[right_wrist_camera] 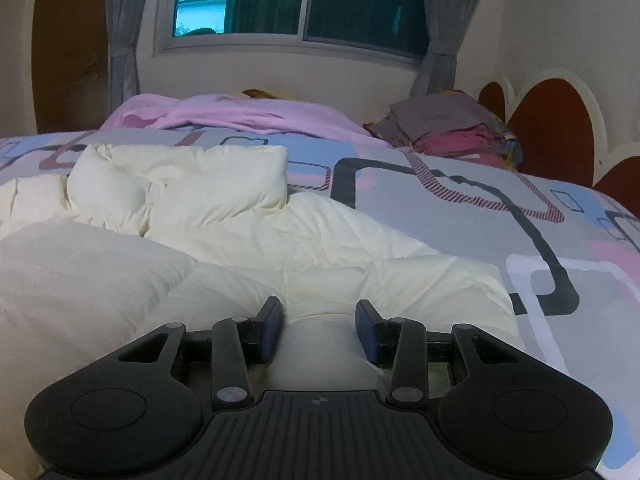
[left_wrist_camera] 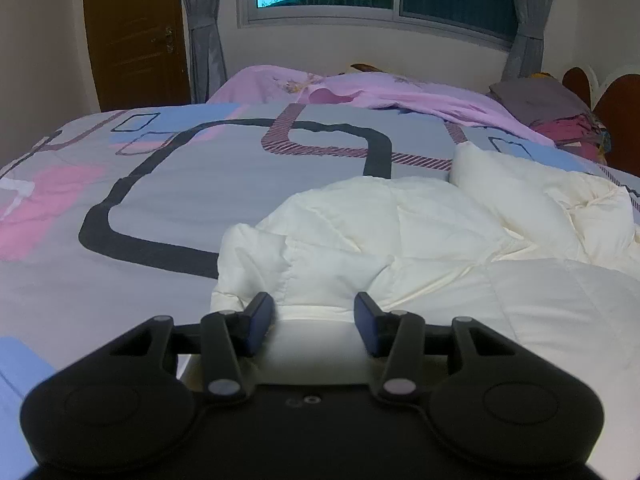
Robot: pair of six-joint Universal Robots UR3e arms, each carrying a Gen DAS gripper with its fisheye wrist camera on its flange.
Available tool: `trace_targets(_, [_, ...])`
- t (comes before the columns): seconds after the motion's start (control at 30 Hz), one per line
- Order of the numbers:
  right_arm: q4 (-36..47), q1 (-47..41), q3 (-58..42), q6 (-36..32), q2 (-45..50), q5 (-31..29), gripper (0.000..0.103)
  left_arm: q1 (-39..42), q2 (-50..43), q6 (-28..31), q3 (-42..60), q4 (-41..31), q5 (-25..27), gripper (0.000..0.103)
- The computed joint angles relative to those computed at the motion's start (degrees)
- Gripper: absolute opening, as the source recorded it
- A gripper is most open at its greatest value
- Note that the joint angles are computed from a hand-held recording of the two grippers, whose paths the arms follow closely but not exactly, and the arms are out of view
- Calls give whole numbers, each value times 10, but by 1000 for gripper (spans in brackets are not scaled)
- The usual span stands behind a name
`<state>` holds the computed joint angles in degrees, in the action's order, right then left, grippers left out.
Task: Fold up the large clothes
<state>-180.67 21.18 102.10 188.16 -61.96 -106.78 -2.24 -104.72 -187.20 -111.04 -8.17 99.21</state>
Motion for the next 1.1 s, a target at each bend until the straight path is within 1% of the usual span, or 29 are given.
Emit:
trace_targets(0.07, [41,-10,-10,1,-18,19,40,3,8,4,15,-36,-5,46])
trace_targets(0.13, [66,-26,-2,16,-50,49,40,4,22,8,33,-83,-7,46])
trace_targets(0.23, [63,-35,26,31,-97,79,41,3,52,2,34,-116,-10,46])
trace_targets(0.27, [56,-35,37,33,-111,84,41,2,63,1,29,-119,-12,48])
trace_targets(0.33, [53,-29,50,37,-135,84,41,-4,87,0,18,-123,-16,53])
trace_targets(0.37, [50,-26,57,37,-146,86,41,-10,98,0,12,-122,-12,59])
trace_targets(0.4, [54,-22,59,37,-154,86,41,-15,106,0,7,-118,-9,61])
trace_targets(0.5, [61,-3,68,32,-172,76,41,-33,133,2,-5,-125,-9,61])
trace_targets(0.6, [68,13,82,31,-183,68,41,-43,157,-8,-19,-141,-17,62])
trace_targets(0.7, [66,16,113,38,-197,66,41,-52,173,-16,-44,-145,-17,62])
trace_targets(0.87, [80,17,145,30,-195,37,40,-64,160,-8,-84,-116,8,64])
trace_targets(0.93, [77,4,153,38,-189,49,40,-56,154,-10,-91,-109,-2,65])
trace_targets(1.03, [86,12,147,43,-185,35,40,-60,150,-12,-84,-117,5,65])
trace_targets(1.1, [52,-2,171,39,-181,55,40,-57,151,-12,-87,-117,1,66])
